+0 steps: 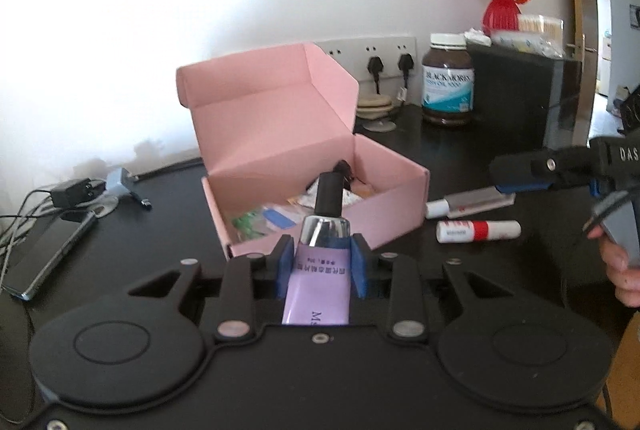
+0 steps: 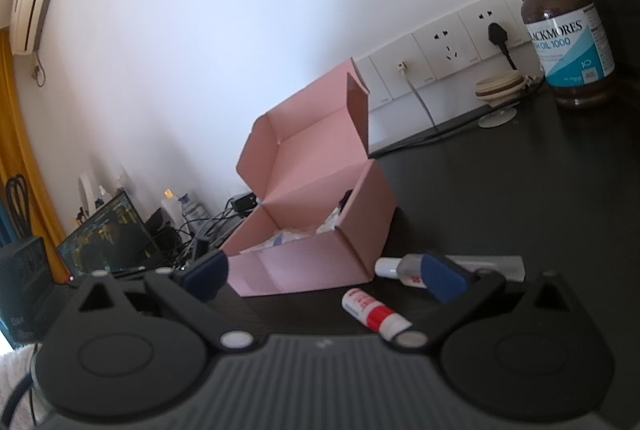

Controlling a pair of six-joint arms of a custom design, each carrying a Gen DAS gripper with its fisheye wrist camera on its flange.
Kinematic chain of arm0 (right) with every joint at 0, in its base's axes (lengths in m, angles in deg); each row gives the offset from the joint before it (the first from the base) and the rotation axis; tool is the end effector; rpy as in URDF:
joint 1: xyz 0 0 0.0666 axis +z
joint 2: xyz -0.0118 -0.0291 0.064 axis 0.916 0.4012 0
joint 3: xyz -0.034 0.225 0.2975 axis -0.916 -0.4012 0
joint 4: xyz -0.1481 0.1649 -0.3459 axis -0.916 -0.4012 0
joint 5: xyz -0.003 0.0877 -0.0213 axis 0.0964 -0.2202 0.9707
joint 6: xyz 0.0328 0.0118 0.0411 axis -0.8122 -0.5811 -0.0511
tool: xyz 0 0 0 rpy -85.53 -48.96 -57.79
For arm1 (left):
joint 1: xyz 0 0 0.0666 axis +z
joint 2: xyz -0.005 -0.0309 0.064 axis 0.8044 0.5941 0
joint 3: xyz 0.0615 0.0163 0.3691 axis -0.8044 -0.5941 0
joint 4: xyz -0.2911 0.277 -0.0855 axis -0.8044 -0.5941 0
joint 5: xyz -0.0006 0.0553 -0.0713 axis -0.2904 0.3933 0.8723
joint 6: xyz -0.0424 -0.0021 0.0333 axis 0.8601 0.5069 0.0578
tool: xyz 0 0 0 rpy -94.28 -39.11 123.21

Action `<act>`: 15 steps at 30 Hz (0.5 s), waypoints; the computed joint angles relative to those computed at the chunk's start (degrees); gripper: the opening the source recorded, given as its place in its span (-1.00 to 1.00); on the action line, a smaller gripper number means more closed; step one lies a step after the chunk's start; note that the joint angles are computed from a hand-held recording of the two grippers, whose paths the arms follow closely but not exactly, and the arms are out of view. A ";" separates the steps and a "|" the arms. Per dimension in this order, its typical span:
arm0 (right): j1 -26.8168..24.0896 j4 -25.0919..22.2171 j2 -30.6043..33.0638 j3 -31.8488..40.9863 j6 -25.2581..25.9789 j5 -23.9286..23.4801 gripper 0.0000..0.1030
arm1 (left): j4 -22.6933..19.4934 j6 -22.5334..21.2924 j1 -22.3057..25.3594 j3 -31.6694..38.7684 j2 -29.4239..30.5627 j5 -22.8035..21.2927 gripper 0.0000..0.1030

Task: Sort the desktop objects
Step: 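Lift the lavender tube with the left gripper toward the pink box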

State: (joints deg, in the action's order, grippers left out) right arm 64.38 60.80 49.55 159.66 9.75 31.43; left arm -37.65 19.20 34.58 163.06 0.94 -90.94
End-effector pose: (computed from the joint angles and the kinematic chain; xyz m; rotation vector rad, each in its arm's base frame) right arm 0.5942 0.0049 0.3734 -0.2057 1.9522 0.9699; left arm 0.5235 -0.1754 0.4106 0.2936 2.0035 -0.0445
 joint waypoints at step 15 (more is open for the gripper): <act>0.15 -0.05 -0.11 -0.02 -0.24 0.28 0.99 | 5.36 -2.71 -0.20 10.50 4.27 -3.59 -0.40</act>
State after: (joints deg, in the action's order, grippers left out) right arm 64.53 60.75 49.44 159.64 9.52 31.71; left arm -32.29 16.48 34.39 173.56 5.21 -94.53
